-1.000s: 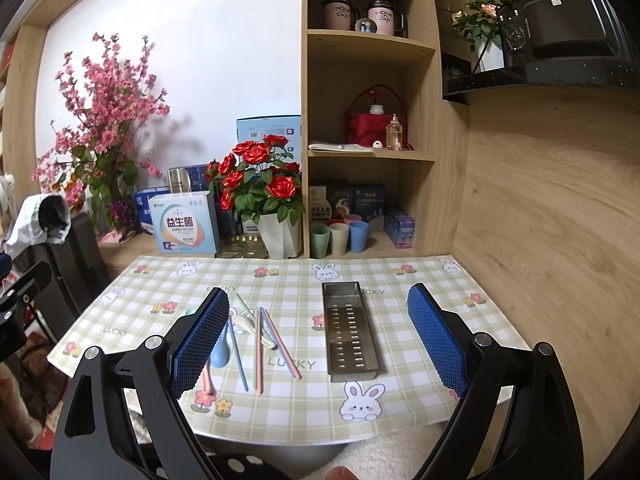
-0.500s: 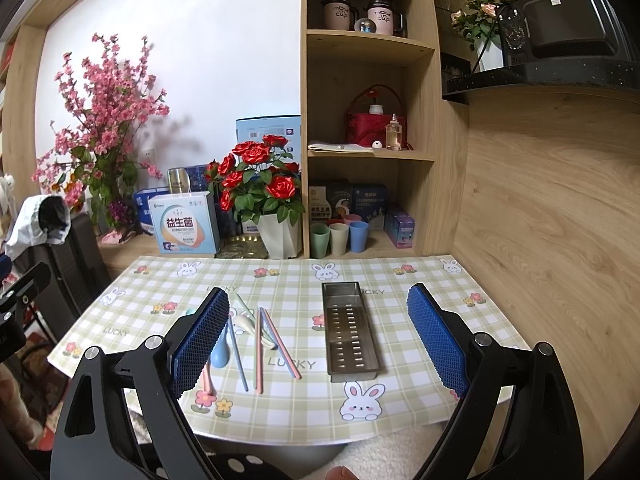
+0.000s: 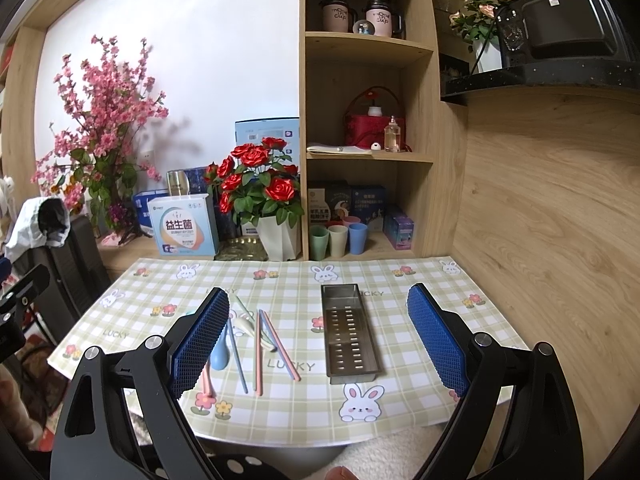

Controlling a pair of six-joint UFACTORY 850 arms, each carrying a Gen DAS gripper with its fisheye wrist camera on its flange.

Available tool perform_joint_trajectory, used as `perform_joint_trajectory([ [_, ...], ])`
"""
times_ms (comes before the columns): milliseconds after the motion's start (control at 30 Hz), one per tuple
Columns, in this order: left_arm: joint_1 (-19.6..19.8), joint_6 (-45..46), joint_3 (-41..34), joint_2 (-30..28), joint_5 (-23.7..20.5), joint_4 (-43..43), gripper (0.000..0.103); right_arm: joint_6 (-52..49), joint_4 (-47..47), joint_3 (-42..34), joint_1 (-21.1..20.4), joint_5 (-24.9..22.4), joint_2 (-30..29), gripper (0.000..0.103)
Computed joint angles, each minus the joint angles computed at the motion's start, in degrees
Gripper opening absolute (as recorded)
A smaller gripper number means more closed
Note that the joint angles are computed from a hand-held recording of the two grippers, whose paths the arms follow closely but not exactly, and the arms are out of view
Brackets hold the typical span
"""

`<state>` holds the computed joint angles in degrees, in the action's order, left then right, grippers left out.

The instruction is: Organize utensils

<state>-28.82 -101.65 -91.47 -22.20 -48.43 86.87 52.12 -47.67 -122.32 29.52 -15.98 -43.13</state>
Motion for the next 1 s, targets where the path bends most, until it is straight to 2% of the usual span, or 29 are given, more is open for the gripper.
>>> perform_joint_trajectory([
  [767, 0.11, -0.52, 0.4, 0.18, 0.19, 0.02, 0.098, -0.61, 0.64, -0.1, -0.1, 0.0, 0.03, 0.088],
  [867, 0.93, -1.39, 0.89, 0.65, 2.19, -0.59, 0.098, -1.42, 1.69, -0.17, -0.18, 0.01, -0.02, 0.088],
  [1000, 3.11, -2.01, 1.29, 1.28, 6.15, -2.57, 0.098, -12.69, 14.13, -3.38, -0.9, -0.51, -1.96, 0.088],
])
